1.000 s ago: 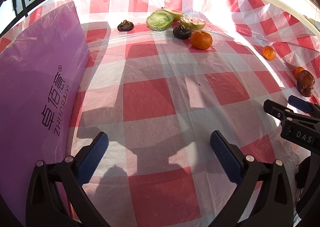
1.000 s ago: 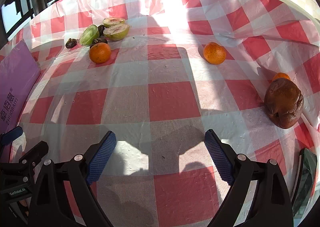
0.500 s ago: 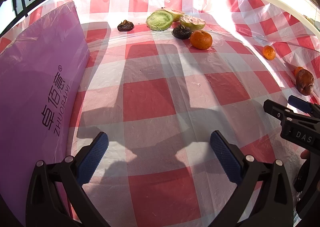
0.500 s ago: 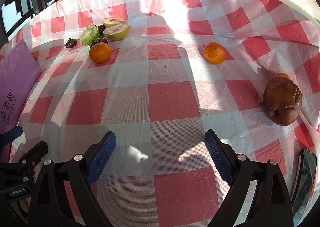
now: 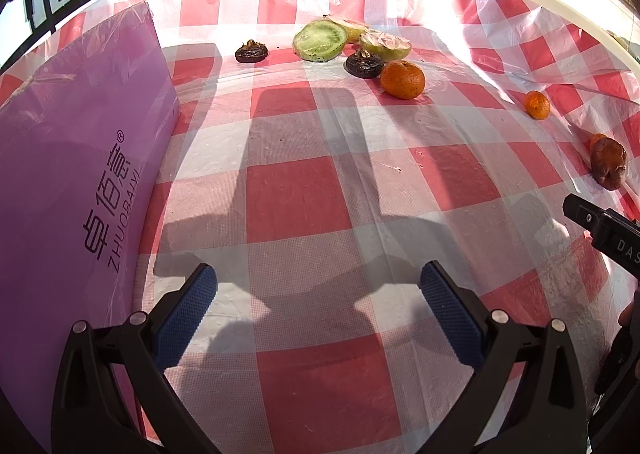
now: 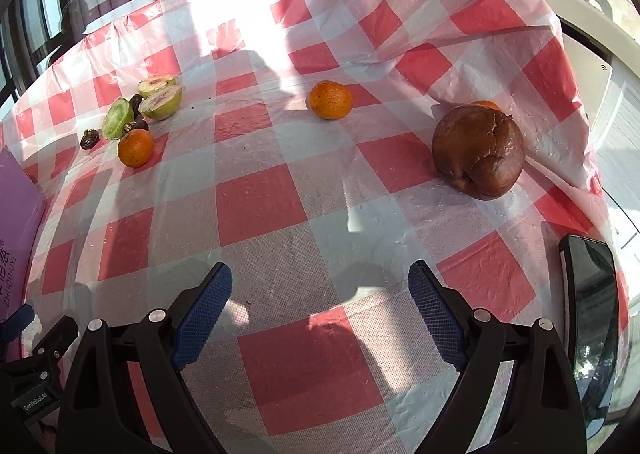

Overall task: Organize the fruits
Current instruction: 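Move the right gripper toward the large brown pear, then close the right gripper around the brown pear and lift it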

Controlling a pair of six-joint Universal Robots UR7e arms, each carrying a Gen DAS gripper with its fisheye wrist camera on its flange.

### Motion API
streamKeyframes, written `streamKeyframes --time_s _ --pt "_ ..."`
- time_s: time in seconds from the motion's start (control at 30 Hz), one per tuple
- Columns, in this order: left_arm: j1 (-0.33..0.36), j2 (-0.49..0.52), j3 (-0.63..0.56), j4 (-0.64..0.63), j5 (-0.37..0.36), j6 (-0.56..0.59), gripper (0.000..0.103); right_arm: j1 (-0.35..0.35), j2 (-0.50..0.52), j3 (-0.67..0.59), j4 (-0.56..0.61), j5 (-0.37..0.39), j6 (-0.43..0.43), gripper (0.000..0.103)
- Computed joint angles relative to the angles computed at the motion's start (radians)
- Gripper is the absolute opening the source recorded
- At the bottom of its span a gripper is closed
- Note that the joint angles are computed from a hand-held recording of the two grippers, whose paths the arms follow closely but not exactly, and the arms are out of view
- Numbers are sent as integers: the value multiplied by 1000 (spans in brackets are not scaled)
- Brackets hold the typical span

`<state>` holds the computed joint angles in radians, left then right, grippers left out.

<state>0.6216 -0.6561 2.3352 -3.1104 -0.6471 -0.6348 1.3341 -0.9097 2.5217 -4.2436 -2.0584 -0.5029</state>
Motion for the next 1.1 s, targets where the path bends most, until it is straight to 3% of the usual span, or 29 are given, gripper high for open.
streamKeyframes --time_s 0.1,0.23,0.4,0.57,0.63,0.7,0.9,0.97,1.1 --pt "0 0 0 0 0 0 102 -33 -30 -10 -34 -26 58 87" --pt "0 0 0 0 0 0 102 -87 -105 -46 56 -41 131 87" --pt "0 0 0 0 0 0 102 -112 -152 -118 184 -63 157 87" --pt "0 0 0 1 0 0 102 -129 -171 -154 244 -27 150 87" --pt "-1 0 0 4 2 -5 102 -132 -166 -154 229 -9 128 73" --pt "-2 2 -3 4 -7 3 102 -139 -172 -138 220 31 111 64" --pt "-28 90 -64 -142 -86 178 98 -203 -235 -68 228 226 107 63" --pt "-34 139 -121 -184 -106 247 98 -240 -254 -33 192 302 125 63" --pt "-5 219 -267 -213 -180 358 95 -270 -257 5 114 355 160 63"
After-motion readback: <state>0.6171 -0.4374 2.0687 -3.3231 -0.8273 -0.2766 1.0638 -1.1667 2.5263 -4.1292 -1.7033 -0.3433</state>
